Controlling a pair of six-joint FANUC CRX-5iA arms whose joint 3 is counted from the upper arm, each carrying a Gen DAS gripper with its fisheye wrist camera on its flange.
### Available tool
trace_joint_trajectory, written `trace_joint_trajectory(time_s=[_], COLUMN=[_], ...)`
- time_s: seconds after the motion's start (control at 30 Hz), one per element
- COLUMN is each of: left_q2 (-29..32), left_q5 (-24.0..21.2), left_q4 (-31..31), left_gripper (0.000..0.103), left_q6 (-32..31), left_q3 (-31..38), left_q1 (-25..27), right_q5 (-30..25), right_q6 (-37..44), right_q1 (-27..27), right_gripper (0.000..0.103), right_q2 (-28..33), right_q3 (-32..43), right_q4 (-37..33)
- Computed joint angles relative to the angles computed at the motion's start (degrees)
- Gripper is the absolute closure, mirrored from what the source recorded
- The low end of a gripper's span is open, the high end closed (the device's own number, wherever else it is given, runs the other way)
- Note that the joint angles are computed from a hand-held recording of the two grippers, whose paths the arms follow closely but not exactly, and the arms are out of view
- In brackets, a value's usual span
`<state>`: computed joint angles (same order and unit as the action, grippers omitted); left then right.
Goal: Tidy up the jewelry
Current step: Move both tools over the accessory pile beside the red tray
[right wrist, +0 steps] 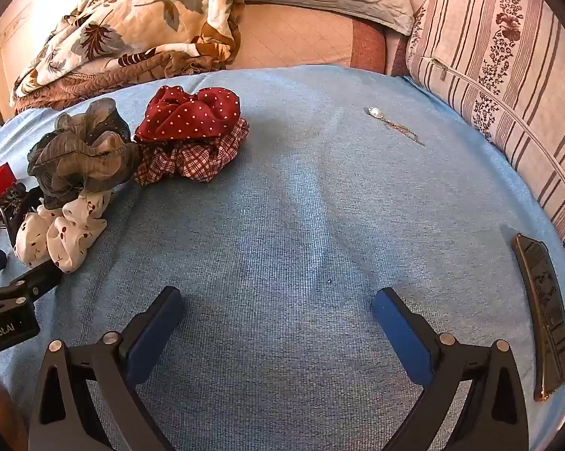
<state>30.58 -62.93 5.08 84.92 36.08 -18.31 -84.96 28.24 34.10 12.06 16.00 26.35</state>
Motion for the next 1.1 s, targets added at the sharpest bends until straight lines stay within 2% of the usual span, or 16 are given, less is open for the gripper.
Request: trace_joint_trajectory(time_s=[0.07,0.1,0.27,0.67,0.9,1.1], left_q2=[-0.5,-0.6,-0.6,-0.6,-0.8,-5.6], left_q5=[0.7,0.5,0.4,0.5,-1.1,0.9], left_q4=[0.3,-2.7,-4.2,-5.8,-4.6,-1.8], left_gripper=[0.000,0.000,0.000,0.000,0.000,0.000], left_q6=[-0.4,0.5,1.1,2.0,-0.3,-4.1], left_q3=[-0.6,0.1,0.4,0.6,0.6,-6.5], left_q1=[0.4,-0.7,-1.4,-2.1,-1.9,-0.8], right_q5=[0.5,0.4,0.3,0.1,1.6,-0.4], right_q6=[-0.3,-0.3,-0.3,-0.1,-0.2,0.9], right_q1=[0.1,0.1,0.2,0.2,-0.2,-0.4], right_gripper=[0.000,0.000,0.000,0.000,0.000,0.000], right_q2=[-0.2,-0.2,-0.1,0.2,-0.9,-1.5], right_q3=[-0.5,-0.5,-0.4,-0.1,-0.9,1.0], right_q4=[0.5,0.5,0.6,0.6,-0.5,-5.0])
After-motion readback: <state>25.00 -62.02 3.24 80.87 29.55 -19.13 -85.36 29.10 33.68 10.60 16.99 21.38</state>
